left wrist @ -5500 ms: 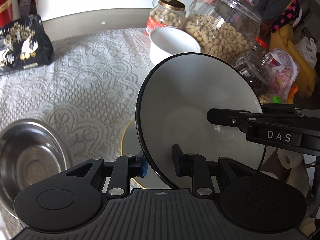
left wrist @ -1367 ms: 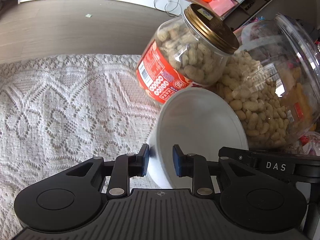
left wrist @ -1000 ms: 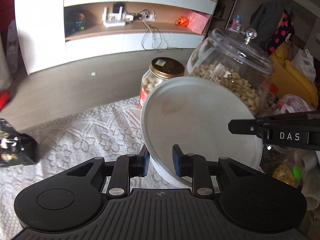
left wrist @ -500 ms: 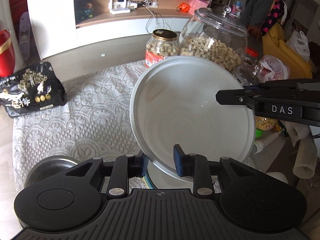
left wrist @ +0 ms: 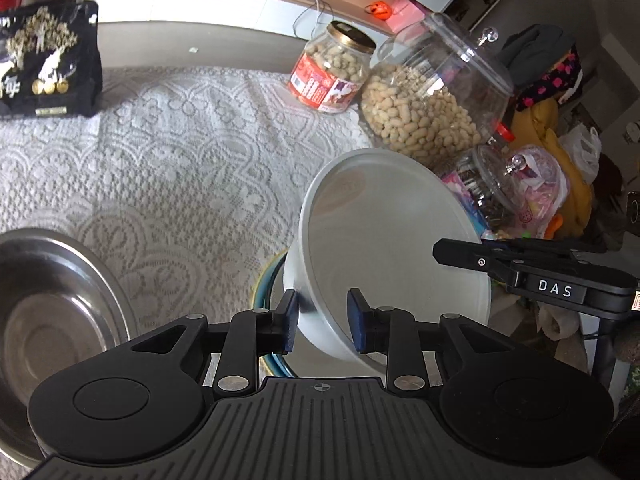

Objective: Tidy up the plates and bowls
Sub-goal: 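Lift the white paper bowl with the left gripper over the blue bowl, then lower the white paper bowl into the blue bowl with the left gripper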

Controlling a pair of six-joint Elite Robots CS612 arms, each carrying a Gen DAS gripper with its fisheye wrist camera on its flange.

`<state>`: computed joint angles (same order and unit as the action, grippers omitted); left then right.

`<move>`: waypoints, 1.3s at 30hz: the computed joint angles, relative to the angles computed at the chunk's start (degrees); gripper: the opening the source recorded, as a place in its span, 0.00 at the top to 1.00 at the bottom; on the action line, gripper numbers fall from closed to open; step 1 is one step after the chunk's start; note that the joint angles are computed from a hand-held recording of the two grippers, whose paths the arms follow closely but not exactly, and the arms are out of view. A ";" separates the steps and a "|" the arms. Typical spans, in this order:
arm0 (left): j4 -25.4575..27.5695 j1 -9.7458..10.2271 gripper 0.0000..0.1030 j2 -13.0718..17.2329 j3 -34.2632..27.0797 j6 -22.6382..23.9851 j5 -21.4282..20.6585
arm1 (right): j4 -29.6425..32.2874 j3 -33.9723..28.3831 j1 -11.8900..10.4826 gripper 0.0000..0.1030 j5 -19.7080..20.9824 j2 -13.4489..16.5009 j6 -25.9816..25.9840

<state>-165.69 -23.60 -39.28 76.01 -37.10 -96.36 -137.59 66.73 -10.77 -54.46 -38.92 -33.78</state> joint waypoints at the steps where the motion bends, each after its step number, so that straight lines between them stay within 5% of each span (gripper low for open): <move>1: 0.71 -0.10 0.75 0.23 -0.06 -0.13 -0.08 | 1.31 -0.28 0.00 0.85 -0.39 0.33 -0.65; 8: 1.64 -2.00 0.76 0.67 0.30 1.67 7.29 | 5.01 -0.52 0.05 0.84 -1.70 1.25 -3.41; 13: 2.96 -2.63 0.74 0.24 0.21 3.07 9.47 | -1.58 1.51 0.07 0.80 -1.93 0.77 -4.47; 19: 2.30 -2.80 0.73 -0.14 0.41 3.63 9.64 | -11.93 3.72 0.17 0.73 -1.17 0.37 -4.58; 28: -3.78 -2.49 0.70 -1.15 2.19 2.32 8.55 | -9.00 1.03 0.75 0.73 -3.03 1.84 -1.00; 39: 2.26 -1.94 0.70 1.54 -0.78 -0.23 9.65 | -7.08 0.50 0.66 0.69 -4.47 2.45 -1.33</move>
<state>-163.43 -25.54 -37.74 75.23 -37.33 -86.72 -144.67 67.23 -10.11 -58.92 -36.47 -35.11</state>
